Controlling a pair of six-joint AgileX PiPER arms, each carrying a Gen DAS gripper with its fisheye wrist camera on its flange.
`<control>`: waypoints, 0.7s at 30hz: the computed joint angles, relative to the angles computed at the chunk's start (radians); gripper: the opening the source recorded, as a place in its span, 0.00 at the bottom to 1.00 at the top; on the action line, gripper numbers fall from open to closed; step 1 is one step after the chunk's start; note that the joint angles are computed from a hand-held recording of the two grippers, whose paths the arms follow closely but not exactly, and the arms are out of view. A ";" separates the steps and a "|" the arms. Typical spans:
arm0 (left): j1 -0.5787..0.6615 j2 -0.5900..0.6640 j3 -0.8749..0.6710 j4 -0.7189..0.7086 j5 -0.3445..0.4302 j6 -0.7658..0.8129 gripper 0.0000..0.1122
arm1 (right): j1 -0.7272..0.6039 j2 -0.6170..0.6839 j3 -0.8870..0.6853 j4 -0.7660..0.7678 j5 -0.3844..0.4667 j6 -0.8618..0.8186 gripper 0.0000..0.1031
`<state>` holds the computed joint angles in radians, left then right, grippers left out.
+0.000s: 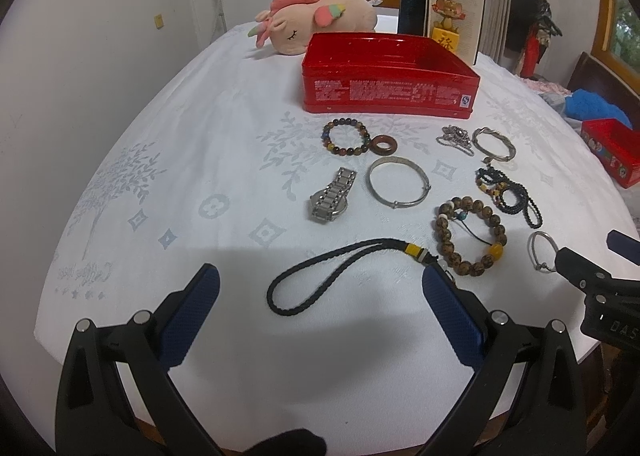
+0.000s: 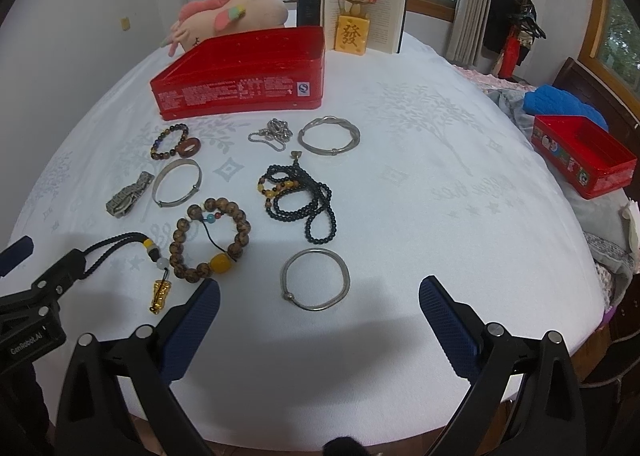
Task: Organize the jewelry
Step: 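Grasp the multicolor bead bracelet with the left tool while the right tool grasps the twisted silver bangle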
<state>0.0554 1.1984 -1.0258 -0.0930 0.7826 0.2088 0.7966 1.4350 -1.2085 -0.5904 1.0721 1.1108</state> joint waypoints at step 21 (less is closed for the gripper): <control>0.073 0.501 -0.588 -0.109 0.275 0.110 0.89 | -0.464 0.119 -0.171 0.464 -0.243 -0.656 0.96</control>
<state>0.1280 1.6997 -1.6140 -0.2025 1.0575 0.3190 0.3329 1.5539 -1.3799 -0.1267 0.8292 0.4548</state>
